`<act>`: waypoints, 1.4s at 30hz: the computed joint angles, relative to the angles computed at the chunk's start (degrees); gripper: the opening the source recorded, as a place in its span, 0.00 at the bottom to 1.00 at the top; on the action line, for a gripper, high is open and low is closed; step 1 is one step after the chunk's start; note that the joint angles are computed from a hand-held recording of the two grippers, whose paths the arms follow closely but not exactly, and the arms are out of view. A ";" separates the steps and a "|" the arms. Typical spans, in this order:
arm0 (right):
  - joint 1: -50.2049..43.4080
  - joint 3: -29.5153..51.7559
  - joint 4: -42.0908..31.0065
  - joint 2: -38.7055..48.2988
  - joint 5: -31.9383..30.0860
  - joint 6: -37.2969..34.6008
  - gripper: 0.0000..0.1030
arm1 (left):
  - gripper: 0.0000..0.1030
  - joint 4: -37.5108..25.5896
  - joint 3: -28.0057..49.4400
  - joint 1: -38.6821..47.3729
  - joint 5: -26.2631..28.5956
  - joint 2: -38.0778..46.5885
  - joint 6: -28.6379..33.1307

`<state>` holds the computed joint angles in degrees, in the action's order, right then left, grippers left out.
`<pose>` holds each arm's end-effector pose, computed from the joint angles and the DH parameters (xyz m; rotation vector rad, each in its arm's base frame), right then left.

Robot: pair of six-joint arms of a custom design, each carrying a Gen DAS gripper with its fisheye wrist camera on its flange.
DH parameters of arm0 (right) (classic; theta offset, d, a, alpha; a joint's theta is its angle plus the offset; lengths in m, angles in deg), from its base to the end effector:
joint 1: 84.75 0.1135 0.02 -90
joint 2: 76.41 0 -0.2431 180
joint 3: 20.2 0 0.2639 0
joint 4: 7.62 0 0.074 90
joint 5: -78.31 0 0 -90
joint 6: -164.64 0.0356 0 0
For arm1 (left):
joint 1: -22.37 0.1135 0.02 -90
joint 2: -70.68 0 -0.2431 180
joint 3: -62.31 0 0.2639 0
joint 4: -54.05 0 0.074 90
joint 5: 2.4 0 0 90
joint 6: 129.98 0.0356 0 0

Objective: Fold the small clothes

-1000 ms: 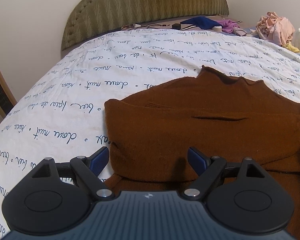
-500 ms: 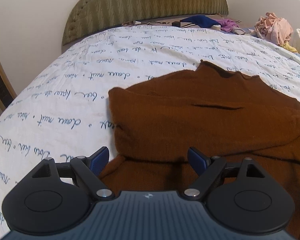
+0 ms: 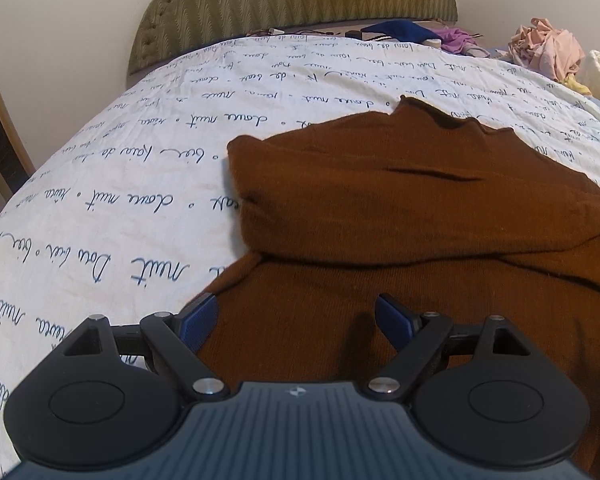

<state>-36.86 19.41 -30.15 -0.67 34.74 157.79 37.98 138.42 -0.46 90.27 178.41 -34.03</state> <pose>0.1697 0.1493 0.1093 0.9142 2.0070 0.1699 0.3611 -0.1538 0.1257 0.6202 2.3297 -0.1925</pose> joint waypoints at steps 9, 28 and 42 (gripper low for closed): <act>5.87 1.21 -2.97 0.55 1.02 4.33 0.78 | 0.84 0.63 -4.81 0.86 1.46 -3.62 -0.06; 17.77 2.44 -10.33 0.01 3.09 15.19 0.84 | 0.84 1.30 -12.51 2.50 1.36 -10.02 0.08; 24.71 3.62 -17.06 0.46 4.87 24.20 0.86 | 0.84 0.16 -15.91 4.93 1.36 -14.76 0.79</act>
<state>-12.15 23.04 -47.21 -0.21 39.61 181.99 38.15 122.51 4.47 91.63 163.65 -33.24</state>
